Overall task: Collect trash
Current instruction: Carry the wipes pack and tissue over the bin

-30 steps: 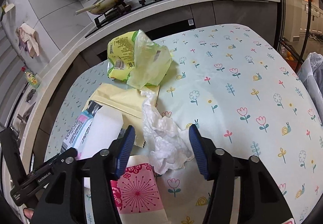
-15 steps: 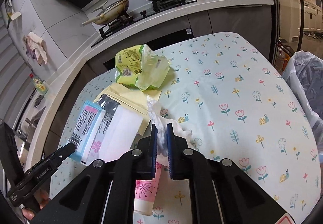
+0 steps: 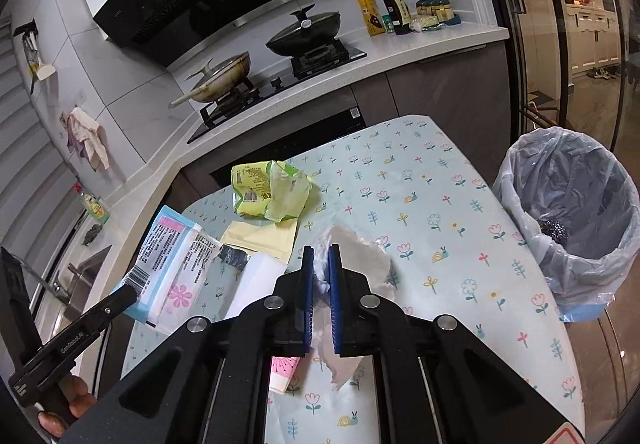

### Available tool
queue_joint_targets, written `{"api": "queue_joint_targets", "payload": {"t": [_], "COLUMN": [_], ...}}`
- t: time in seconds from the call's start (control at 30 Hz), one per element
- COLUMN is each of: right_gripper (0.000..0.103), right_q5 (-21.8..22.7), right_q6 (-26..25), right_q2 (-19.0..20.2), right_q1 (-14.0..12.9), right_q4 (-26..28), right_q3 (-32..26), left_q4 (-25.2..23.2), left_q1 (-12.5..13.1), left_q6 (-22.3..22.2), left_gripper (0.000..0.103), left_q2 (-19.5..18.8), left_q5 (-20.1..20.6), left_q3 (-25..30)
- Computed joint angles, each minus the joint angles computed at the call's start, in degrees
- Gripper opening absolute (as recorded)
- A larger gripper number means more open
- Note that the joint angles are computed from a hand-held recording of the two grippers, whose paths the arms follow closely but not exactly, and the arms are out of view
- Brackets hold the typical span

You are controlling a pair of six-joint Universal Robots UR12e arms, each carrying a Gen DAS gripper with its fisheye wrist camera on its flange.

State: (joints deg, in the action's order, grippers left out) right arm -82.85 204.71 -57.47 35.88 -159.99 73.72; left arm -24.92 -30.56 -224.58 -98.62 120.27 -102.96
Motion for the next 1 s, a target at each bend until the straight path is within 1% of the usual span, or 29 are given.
{"api": "queue_joint_targets", "payload": {"t": [0.2, 0.4, 0.73, 0.9, 1.0], "right_gripper": [0.007, 0.007, 0.007, 0.007, 0.007], "right_q5": [-0.9, -2.1, -3.5, -3.8, -4.2], "right_q6": [0.2, 0.4, 1.6, 2.6, 2.5], "right_q2": [-3.0, -5.5, -8.4, -8.9, -8.5], "right_q1": [-1.5, -3.5, -7.7, -9.6, -10.6], "right_q4": [-3.0, -5.1, -7.7, -8.5, -8.3], "right_q3": [3.8, 7.2, 11.8, 12.9, 12.6], "left_q4": [0.2, 0.2, -1.8, -3.3, -4.5], "left_q1": [-2.2, -4.1, -5.9, -6.3, -6.3], "left_q6": [3.0, 6.0, 9.8, 11.8, 12.9], "left_gripper": [0.014, 0.014, 0.014, 0.014, 0.014], "left_q2": [-2.6, -6.4, -14.2, -18.2, -20.7], "left_q5": [0.0, -1.4, -7.1, -9.9, -11.5], "left_q3": [4.4, 9.7, 20.1, 25.6, 29.1]}}
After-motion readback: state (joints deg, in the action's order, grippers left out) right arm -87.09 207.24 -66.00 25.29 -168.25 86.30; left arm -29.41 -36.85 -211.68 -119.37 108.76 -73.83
